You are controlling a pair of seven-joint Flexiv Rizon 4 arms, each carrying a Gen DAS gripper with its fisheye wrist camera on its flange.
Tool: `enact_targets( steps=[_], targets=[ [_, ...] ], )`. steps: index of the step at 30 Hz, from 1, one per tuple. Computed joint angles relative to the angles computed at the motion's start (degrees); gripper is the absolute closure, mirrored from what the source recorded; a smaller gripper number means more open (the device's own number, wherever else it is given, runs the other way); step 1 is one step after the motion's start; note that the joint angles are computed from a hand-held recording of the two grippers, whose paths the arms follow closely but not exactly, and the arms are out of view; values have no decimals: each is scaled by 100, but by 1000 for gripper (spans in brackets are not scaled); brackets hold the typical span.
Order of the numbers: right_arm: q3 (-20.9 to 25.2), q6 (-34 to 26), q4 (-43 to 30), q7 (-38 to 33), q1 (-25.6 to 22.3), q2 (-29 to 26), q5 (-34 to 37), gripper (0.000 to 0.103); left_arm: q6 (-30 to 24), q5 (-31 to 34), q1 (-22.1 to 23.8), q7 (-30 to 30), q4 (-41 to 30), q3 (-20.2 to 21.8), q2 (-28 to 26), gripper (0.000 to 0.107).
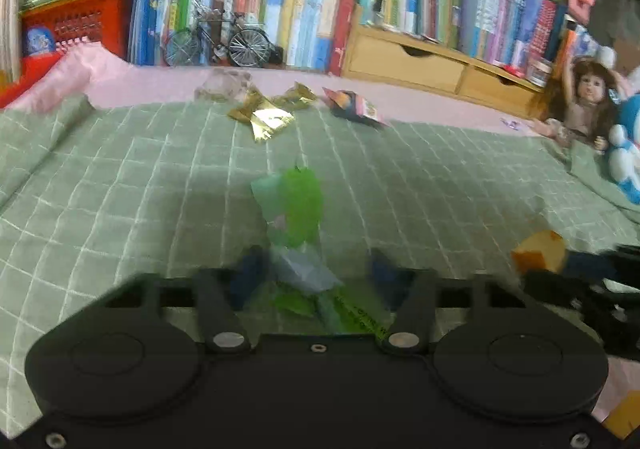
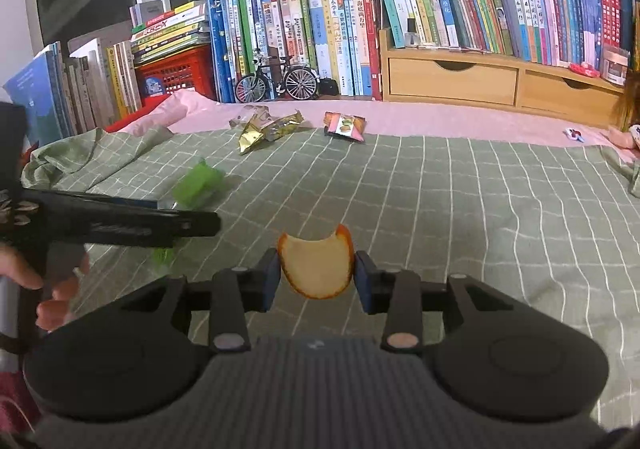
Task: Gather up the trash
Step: 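Carry the green wrapper and apple slice down past the bed edge over the trash bag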
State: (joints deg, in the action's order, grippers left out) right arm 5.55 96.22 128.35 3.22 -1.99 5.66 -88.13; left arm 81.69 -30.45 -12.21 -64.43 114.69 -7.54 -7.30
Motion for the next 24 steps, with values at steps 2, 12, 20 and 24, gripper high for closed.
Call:
enact_targets(
  steps=[2, 12, 20, 24],
  targets=[
    [1, 38, 38, 23, -16, 55, -38, 58, -165, 222, -7, -152, -93, 74, -13, 73],
    [-117, 300, 347, 116, 20, 431, -50, 59, 40, -1235, -328, 1237, 508, -37, 615, 74],
    [-3, 181, 1064, -875, 353, 1040, 1262, 59, 121, -2564, -1280, 2695, 1169, 318, 1381, 73],
    [-167, -170, 1478, -1603, 1038, 1468, 2258, 59, 239, -3152, -1846, 3408, 1565, 508, 1823, 73]
  ],
)
